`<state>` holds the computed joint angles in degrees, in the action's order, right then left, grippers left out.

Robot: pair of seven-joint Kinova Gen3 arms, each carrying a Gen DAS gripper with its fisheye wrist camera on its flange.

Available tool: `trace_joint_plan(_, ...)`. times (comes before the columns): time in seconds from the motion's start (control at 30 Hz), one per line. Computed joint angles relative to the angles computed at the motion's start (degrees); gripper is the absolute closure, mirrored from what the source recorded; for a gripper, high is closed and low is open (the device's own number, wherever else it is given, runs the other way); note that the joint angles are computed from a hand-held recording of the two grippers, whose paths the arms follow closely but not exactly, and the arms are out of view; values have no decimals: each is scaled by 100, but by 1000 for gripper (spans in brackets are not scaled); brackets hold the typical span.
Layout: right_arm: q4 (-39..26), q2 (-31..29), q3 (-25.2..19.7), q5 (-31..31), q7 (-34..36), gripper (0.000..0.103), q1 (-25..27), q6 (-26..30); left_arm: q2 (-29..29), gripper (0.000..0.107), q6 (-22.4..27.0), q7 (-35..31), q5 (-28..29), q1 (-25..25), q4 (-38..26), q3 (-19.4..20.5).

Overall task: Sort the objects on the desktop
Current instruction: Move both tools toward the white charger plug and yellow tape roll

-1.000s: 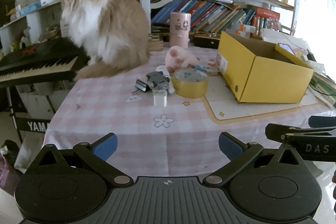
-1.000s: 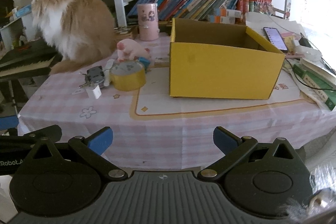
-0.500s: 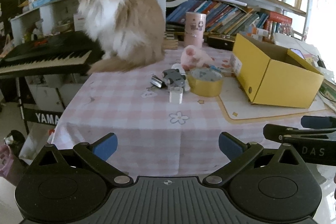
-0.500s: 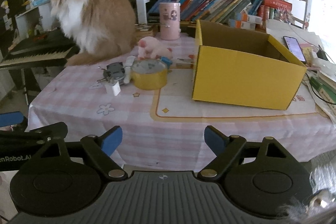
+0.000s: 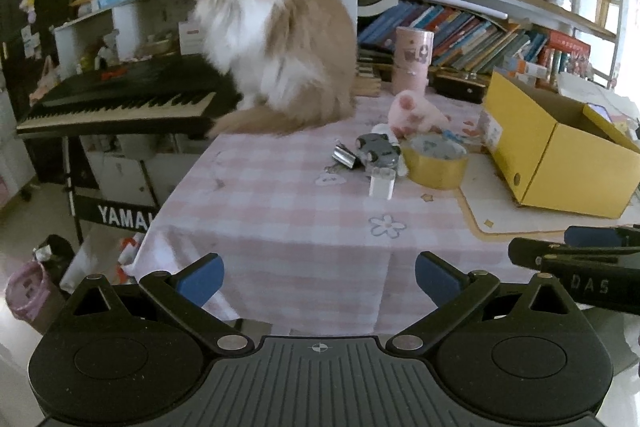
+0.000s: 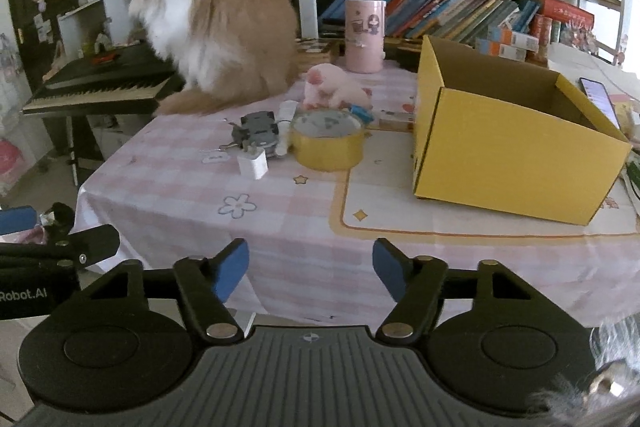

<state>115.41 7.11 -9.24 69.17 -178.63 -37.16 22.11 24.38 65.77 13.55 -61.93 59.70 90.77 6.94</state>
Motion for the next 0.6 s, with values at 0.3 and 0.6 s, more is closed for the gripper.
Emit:
trace_joint_plan(0.3,-91,154,55,360,-491,39,-20,-29,-30,5,-82,-137,16,-115,52,-24)
trace_joint_plan(0.6,-502,467,227,-19,35,39,-102,-49,-74,9,-538,-392,39,-427,155,-65)
